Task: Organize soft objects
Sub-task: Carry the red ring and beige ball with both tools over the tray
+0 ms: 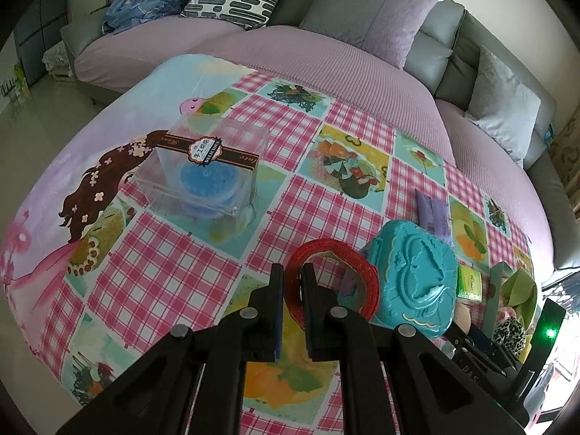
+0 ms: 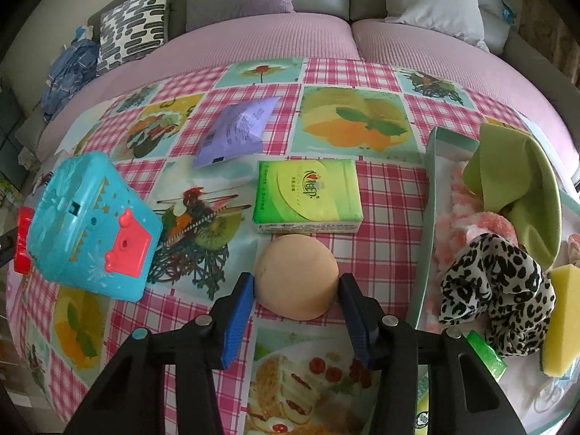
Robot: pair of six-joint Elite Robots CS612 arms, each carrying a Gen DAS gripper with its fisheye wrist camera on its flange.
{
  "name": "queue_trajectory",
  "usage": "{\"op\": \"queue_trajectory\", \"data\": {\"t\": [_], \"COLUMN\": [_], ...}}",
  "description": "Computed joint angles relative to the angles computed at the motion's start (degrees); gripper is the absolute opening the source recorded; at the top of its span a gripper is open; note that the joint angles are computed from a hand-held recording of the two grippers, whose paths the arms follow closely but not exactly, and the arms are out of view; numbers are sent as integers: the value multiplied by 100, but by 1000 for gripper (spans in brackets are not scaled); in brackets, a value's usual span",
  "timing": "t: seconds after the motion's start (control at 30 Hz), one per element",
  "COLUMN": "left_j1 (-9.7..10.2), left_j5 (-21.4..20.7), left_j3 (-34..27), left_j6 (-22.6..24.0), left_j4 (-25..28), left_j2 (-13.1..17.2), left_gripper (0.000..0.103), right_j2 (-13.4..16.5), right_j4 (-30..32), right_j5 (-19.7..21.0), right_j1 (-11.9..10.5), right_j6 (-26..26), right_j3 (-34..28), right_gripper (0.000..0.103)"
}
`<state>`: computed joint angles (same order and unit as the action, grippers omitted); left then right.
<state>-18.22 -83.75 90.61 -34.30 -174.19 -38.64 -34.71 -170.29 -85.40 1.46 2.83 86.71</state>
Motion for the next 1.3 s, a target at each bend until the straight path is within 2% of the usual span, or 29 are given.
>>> {"op": "queue_trajectory", "data": {"t": [0.23, 0.53, 0.7, 1.0, 1.07, 1.13, 1.3], "left_j1": [-51, -198, -311, -551, -602, -656, -799], "left_j5": [92, 265, 237, -139, -262, -376, -745], "left_j3": [107, 349, 371, 258, 213, 156, -33], "left_j6": [67, 383, 613, 1098, 1228, 1362, 1677], "left_j4": [-250, -899, -1040, -995, -951, -893, -569], "left_j2": [-89, -276, -311, -281, -256, -219, -92], "left_gripper": [9, 9, 9, 9, 9, 9, 9], "right_j2": [-116, -493, -674, -865, -898, -921, -993], "right_j4": [-253, -1003, -1262, -1428, -1382, -1362, -1489], "right_j5": [81, 13, -6, -322, -531, -679, -735], "right_j1": [-29, -78, -211, -522, -574, -610, -777], "right_j6": [43, 30, 314, 940, 1048, 1108, 1308], "right_j3": [139, 639, 923, 1260, 1311, 1349, 1513], "right_gripper": [50, 50, 50, 50, 50, 50, 50]}}
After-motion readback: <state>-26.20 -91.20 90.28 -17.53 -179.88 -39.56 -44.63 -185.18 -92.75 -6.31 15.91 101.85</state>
